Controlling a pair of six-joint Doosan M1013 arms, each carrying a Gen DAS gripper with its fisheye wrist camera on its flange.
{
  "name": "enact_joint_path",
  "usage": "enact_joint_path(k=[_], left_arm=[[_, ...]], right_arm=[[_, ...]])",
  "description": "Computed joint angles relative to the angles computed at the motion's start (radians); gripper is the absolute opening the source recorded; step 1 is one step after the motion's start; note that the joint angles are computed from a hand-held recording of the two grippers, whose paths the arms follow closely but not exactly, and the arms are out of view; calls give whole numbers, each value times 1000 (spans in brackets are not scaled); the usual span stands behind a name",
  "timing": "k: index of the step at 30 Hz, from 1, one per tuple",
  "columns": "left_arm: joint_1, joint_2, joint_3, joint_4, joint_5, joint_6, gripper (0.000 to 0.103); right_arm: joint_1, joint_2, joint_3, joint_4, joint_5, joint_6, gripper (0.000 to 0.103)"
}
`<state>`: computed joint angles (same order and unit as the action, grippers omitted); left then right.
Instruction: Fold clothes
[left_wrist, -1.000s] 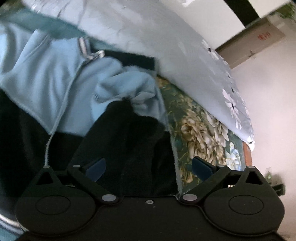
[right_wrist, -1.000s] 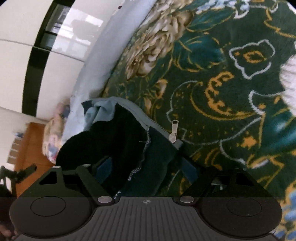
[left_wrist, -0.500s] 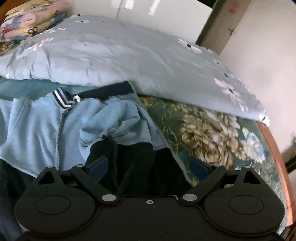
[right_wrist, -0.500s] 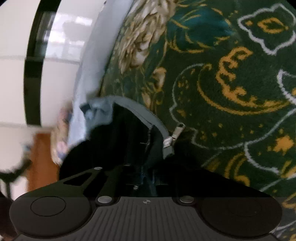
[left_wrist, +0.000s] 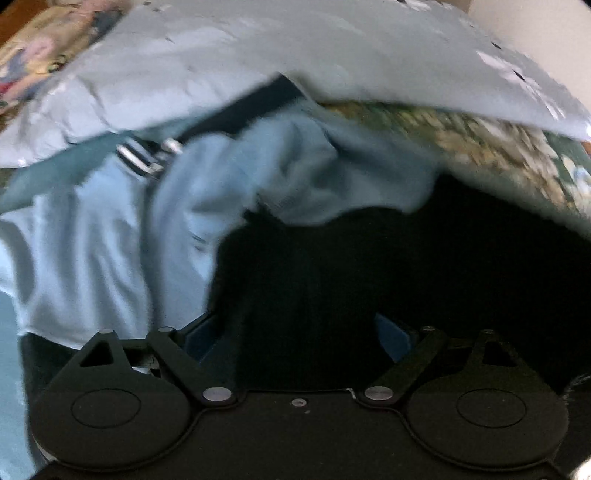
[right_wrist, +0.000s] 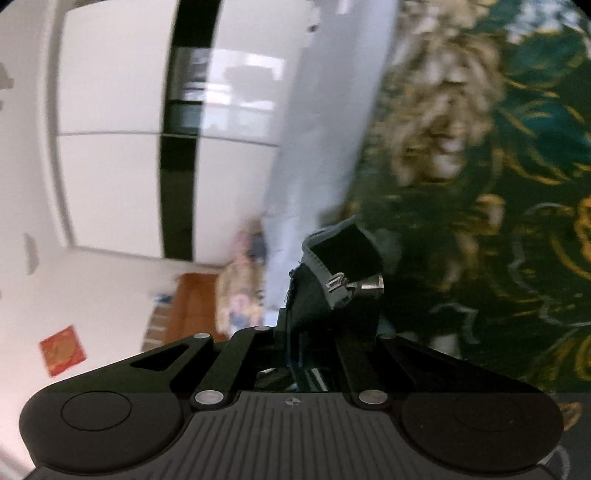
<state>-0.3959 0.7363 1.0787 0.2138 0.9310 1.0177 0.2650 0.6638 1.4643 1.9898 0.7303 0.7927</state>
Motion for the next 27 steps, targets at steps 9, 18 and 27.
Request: enact_joint_path(k=[9,18,27], left_arm=[[89,-114,168,-267,-212,-43,86],[213,-66,78,-883,-140,441,100],[199,113,-213,-755,122,474,52]], right_arm=[[28,22,-103,-173,84,45,3],[94,42,-174,-428,50,191,3],[112,15,-151,-497,-14,242,3]])
